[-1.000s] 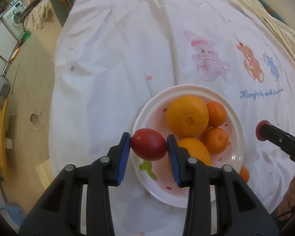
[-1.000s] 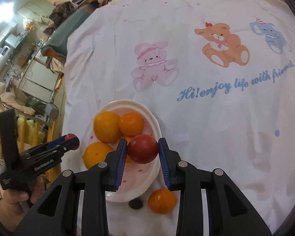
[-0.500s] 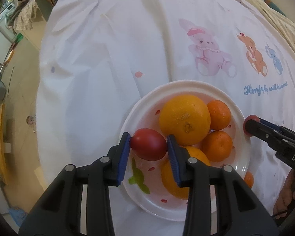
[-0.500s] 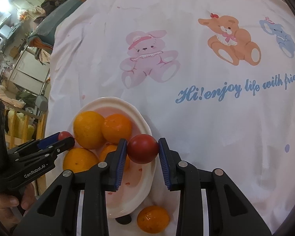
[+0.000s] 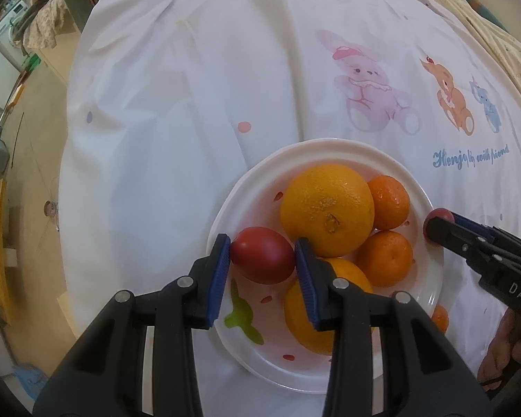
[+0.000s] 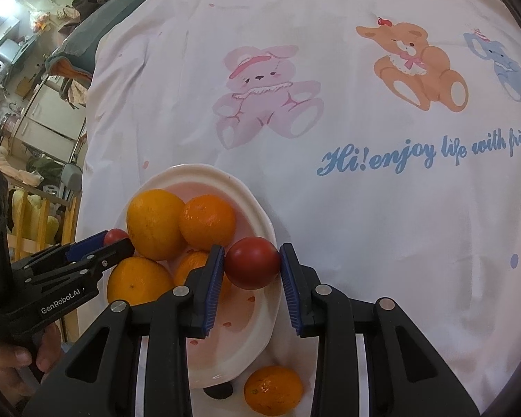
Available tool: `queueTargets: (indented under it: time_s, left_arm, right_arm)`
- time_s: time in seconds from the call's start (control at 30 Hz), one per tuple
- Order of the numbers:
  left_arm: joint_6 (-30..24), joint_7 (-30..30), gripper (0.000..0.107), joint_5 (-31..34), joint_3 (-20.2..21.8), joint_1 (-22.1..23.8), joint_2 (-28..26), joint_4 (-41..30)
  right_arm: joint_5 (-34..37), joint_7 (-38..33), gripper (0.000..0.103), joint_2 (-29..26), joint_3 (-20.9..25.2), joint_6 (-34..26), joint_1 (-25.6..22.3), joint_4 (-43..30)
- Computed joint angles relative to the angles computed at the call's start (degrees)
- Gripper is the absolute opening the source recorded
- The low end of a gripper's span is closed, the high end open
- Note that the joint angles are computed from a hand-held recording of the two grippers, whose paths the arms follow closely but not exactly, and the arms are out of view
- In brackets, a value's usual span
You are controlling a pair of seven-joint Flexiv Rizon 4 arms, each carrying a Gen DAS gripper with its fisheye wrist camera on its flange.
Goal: Organize fruits
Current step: 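Lower the tomatoes onto the plate and open both grippers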
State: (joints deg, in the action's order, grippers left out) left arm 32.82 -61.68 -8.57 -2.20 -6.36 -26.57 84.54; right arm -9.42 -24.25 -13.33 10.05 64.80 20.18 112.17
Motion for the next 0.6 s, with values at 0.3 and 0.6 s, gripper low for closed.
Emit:
queueTargets:
  time_s: [0.3,0.6]
  left_arm:
    - [-0.1,-0.1,0.034,-0.1,0.0,0.0,0.0,0.1]
    - [-0.6,0.3,0.034,-1.5,-0.4,0.6,0.1,-0.2]
  right_arm:
    - [-0.1,0.6,0.037,-0.3,-0.1,0.6,0.1,-0.1]
    - [1.8,1.4,0.038,0.2,0.0,4.8,-0.5,1.1]
